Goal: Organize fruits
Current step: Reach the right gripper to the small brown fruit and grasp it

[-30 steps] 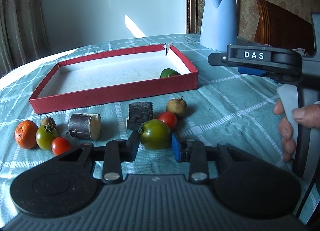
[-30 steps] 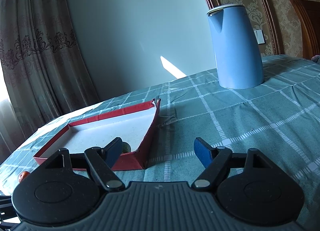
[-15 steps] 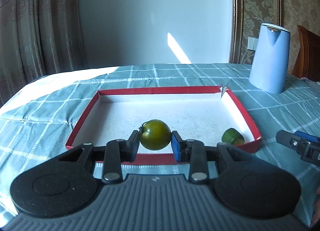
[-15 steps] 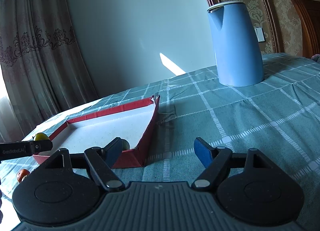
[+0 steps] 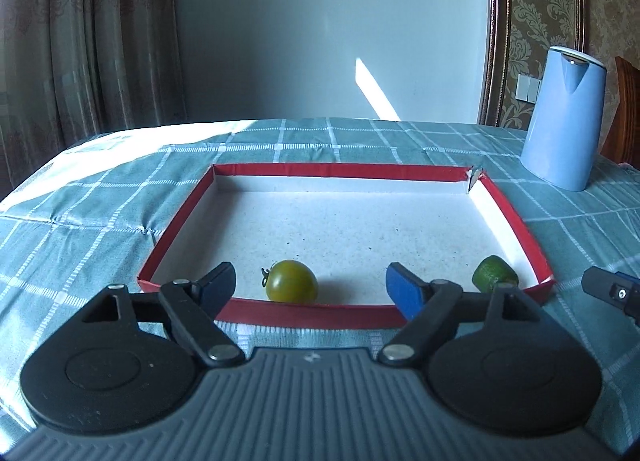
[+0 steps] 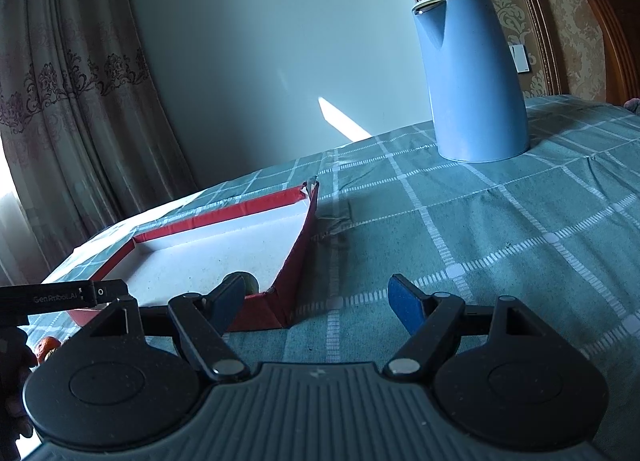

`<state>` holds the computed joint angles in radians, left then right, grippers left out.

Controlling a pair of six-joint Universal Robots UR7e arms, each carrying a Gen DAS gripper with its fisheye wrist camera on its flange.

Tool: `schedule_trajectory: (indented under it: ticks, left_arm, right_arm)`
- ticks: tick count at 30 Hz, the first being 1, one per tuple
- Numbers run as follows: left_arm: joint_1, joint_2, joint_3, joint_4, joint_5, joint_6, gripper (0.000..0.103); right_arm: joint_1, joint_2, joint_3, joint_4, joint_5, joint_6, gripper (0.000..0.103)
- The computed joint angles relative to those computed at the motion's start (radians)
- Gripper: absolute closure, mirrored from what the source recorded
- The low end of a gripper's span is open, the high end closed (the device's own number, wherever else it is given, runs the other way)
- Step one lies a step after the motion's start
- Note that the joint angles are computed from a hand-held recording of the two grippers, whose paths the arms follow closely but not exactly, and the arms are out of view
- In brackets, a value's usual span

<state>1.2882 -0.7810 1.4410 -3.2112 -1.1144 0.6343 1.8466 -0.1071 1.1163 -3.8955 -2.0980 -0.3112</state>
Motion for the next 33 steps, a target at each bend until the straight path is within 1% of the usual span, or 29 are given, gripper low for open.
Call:
schedule_trajectory:
  ticks: [1,3,5,8,10,12,13,16,17,19,21,22,23,24,27,31,33]
  left_arm:
    - [0.001,-0.018,0.024,-0.008,-0.007,0.004,0.016]
    - [0.005,-0.056,0.081,-0.042,-0.011,0.016,0.008]
    - [0.015,-0.094,0.135,-0.078,-0.016,0.023,0.003]
    - [0.035,-0.145,0.197,-0.097,-0.026,0.033,0.003]
    - [0.051,-0.175,0.228,-0.091,-0.037,0.038,0.002]
    - [0.066,-0.197,0.25,-0.084,-0.052,0.056,0.002]
    - [0.072,-0.203,0.265,-0.105,-0.052,0.076,0.002]
    - [0.082,-0.198,0.282,-0.168,-0.056,0.127,0.0]
    - [0.087,-0.197,0.285,-0.172,-0.064,0.131,0.0]
    - [0.09,-0.197,0.283,-0.157,-0.068,0.125,0.0]
    - [0.091,-0.197,0.284,-0.152,-0.071,0.128,0.0]
    - [0.093,-0.2,0.287,-0.149,-0.079,0.129,0.0]
    - [0.096,-0.204,0.291,-0.141,-0.093,0.129,0.0]
    - [0.099,-0.207,0.292,-0.134,-0.103,0.129,0.0]
    - [0.101,-0.208,0.293,-0.133,-0.106,0.125,0.0]
    - [0.098,-0.205,0.278,-0.101,-0.071,0.092,0.0]
    - [0.101,-0.209,0.271,-0.075,-0.069,0.069,0.0]
  right_arm:
    - [-0.001,0.0,0.0,-0.001,0.002,0.002,0.024]
    - [-0.001,0.0,0.002,-0.007,0.008,0.001,0.024]
    - [-0.002,0.0,0.005,-0.012,0.017,-0.004,0.024]
    - [0.001,-0.001,0.009,-0.006,0.031,-0.022,0.024]
    - [0.002,-0.014,0.034,0.028,0.064,-0.028,0.024]
    - [0.012,-0.013,0.037,0.065,0.062,-0.057,0.024]
    - [0.019,-0.008,0.033,0.079,0.053,-0.073,0.024]
    - [0.036,0.002,0.019,0.135,0.03,-0.101,0.024]
    - [0.044,0.013,-0.001,0.149,0.006,-0.116,0.028]
    - [0.053,0.028,-0.03,0.174,-0.028,-0.139,0.03]
    - [0.057,0.033,-0.043,0.2,-0.042,-0.142,0.037]
    - [0.058,0.035,-0.05,0.216,-0.049,-0.141,0.043]
    - [0.06,0.038,-0.059,0.234,-0.059,-0.142,0.047]
    - [0.062,0.044,-0.071,0.245,-0.067,-0.149,0.047]
    - [0.064,0.056,-0.094,0.259,-0.055,-0.147,0.047]
    - [0.071,0.082,-0.144,0.299,-0.052,-0.161,0.047]
    - [0.076,0.094,-0.168,0.313,-0.074,-0.169,0.047]
